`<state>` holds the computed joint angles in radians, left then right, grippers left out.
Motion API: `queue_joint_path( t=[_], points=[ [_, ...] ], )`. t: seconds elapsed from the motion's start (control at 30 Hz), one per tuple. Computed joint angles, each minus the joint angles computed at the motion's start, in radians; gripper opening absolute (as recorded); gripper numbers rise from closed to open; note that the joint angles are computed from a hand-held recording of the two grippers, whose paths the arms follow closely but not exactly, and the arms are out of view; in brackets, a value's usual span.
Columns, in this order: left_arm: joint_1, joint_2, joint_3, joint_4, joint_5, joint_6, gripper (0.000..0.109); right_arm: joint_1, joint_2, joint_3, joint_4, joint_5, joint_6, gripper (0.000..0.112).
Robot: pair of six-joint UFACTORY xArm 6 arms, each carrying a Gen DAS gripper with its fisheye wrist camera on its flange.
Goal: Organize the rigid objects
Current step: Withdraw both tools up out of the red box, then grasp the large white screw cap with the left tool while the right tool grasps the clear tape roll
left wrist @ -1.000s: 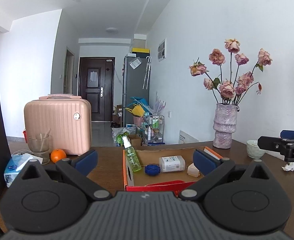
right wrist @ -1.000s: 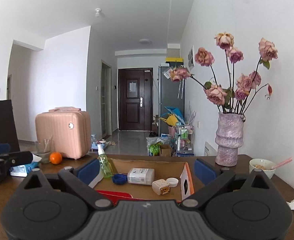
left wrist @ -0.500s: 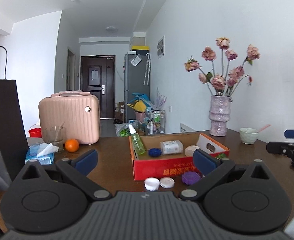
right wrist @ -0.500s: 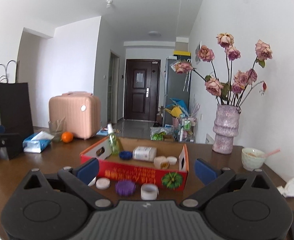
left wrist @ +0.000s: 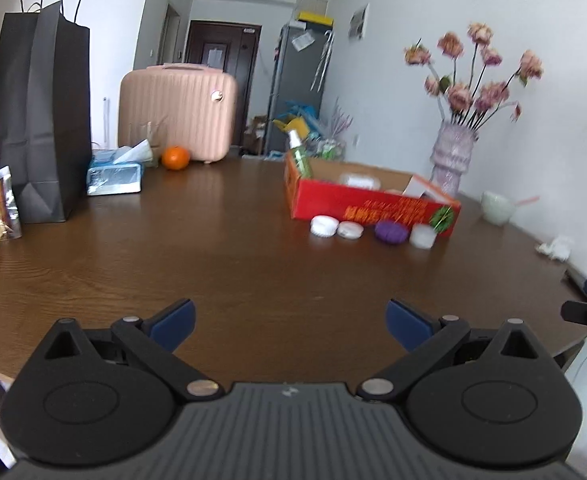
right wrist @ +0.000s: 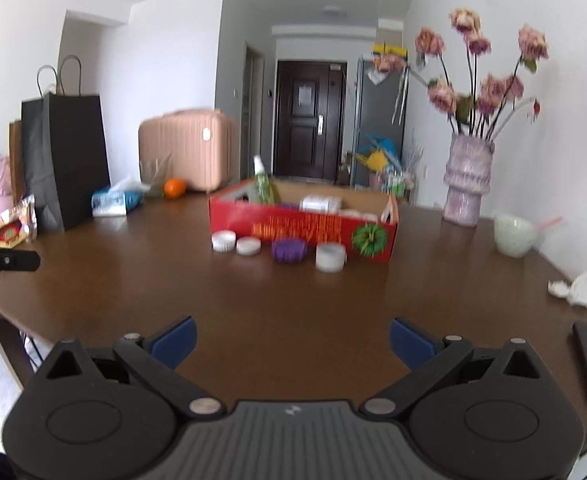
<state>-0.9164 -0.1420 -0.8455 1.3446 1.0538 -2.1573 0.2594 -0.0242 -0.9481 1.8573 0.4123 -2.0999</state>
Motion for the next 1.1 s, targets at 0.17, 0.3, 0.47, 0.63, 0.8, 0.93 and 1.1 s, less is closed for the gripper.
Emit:
queue_joint_path(
  t=[0.17,0.3,0.47,0.63,0.8,0.93,1.1],
  points=[
    [0.020,0.013,-0.018,-0.007,-0.009,0.018,0.103,0.019,0.032,-0.033,0.015,-0.032,0.017,0.103],
    [0.055,0.043,-0.044,-0.012,-0.044,0.040,0.103,0.028,0.061,-0.063,-0.012,-0.040,0.027,0.103],
    [0.124,0.081,-0.077,-0.014,-0.127,0.084,0.103,0.041,0.138,-0.142,-0.059,-0.074,0.106,0.103],
    [0.198,0.144,-0.148,-0.021,-0.188,0.194,0.103,0.044,0.241,-0.250,-0.143,-0.077,0.253,0.103],
    [0.303,0.228,-0.249,0.016,-0.318,0.279,0.103,0.054,0.401,-0.438,-0.386,-0.091,0.563,0.096],
    [0.391,0.342,-0.386,-0.060,-0.386,0.380,0.103,0.074,0.535,-0.622,-0.491,-0.102,0.650,0.092],
    [0.475,0.477,-0.541,-0.069,-0.476,0.456,0.095,0.090,0.732,-0.900,-0.732,-0.096,0.860,0.085]
  ],
)
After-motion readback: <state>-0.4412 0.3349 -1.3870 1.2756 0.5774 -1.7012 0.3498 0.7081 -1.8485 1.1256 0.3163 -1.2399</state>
